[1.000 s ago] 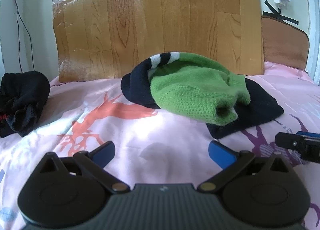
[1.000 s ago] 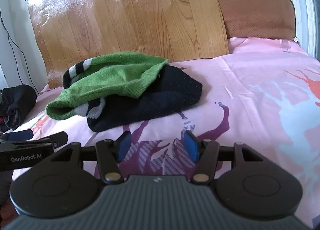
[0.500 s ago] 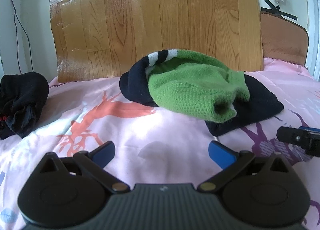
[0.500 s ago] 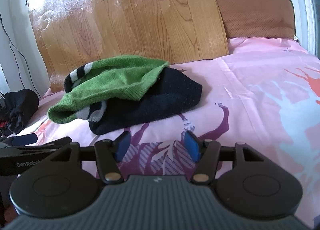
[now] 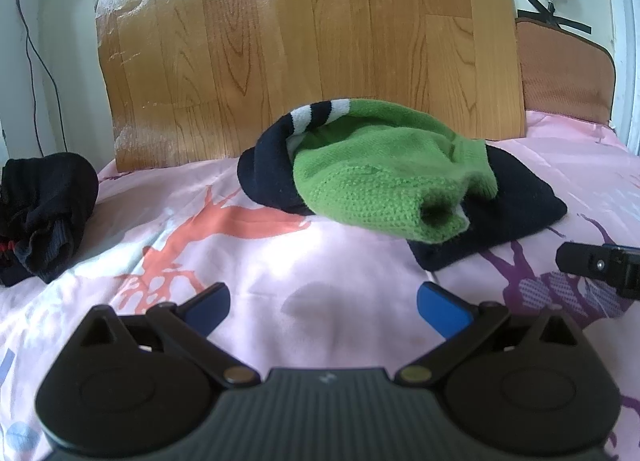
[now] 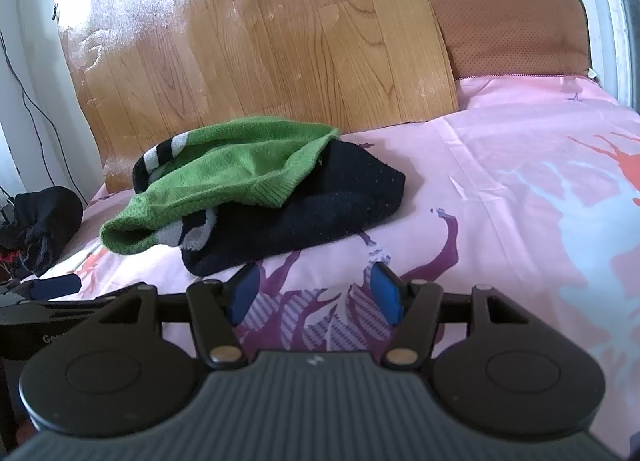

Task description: Fold small clothes

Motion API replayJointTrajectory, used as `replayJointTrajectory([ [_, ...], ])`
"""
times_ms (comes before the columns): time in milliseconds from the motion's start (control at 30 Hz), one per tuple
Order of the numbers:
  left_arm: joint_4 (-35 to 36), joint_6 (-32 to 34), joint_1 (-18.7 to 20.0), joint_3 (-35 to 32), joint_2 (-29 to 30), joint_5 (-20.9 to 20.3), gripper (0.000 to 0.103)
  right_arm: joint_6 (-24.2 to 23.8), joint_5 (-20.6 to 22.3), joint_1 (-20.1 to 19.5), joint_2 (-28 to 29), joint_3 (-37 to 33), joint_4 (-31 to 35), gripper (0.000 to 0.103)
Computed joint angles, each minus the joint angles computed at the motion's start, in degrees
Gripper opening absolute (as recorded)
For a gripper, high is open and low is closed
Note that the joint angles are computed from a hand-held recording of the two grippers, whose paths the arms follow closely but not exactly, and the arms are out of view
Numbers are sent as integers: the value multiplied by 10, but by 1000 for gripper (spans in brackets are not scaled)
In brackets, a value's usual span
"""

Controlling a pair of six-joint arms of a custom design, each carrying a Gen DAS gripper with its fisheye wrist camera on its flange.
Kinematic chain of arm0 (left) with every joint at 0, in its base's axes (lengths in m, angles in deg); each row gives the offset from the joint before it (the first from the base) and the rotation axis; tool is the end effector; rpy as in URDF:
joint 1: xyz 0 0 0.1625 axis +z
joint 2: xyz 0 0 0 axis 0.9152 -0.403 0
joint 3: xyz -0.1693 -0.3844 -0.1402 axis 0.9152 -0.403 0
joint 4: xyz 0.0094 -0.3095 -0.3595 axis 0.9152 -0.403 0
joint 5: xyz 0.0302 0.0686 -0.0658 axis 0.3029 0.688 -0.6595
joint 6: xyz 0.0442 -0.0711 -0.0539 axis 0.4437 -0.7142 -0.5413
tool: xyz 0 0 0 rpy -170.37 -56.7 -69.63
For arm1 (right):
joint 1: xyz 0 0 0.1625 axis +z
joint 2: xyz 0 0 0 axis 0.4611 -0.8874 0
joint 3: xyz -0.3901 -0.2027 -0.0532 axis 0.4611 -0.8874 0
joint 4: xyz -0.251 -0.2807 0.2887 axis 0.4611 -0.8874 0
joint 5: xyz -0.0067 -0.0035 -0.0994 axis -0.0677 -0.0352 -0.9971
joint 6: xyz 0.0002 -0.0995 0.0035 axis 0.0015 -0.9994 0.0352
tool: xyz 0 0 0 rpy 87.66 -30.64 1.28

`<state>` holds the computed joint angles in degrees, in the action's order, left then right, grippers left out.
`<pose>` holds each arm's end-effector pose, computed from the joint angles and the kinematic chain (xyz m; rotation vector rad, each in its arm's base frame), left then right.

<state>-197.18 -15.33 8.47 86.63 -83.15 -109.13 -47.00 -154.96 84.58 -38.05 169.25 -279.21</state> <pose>0.0200 -0.6030 0.2177 0.8562 2.1350 -1.0247 0.2476 -0.4181 -0.0118 0.2227 -2.2603 1.4054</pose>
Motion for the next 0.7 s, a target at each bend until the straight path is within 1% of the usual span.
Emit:
replayJointTrajectory([
  [100,2,5,0,1,-1,-3,103,0,5,-1,0,2,-6,64],
  [333,0,13,-2,1,1,4,103,5,20,-5,-1,9,-25,65],
  [467,-26,35,-4,7,4,3,103,9,31,-9,-1,13,-39,66],
  [600,-73,85,-8,25,-4,-22,103,18,42,-13,-3,17,-51,66],
  [700,-59,102,-19,37,-27,-43,103,29,50,-16,-4,21,-60,67],
])
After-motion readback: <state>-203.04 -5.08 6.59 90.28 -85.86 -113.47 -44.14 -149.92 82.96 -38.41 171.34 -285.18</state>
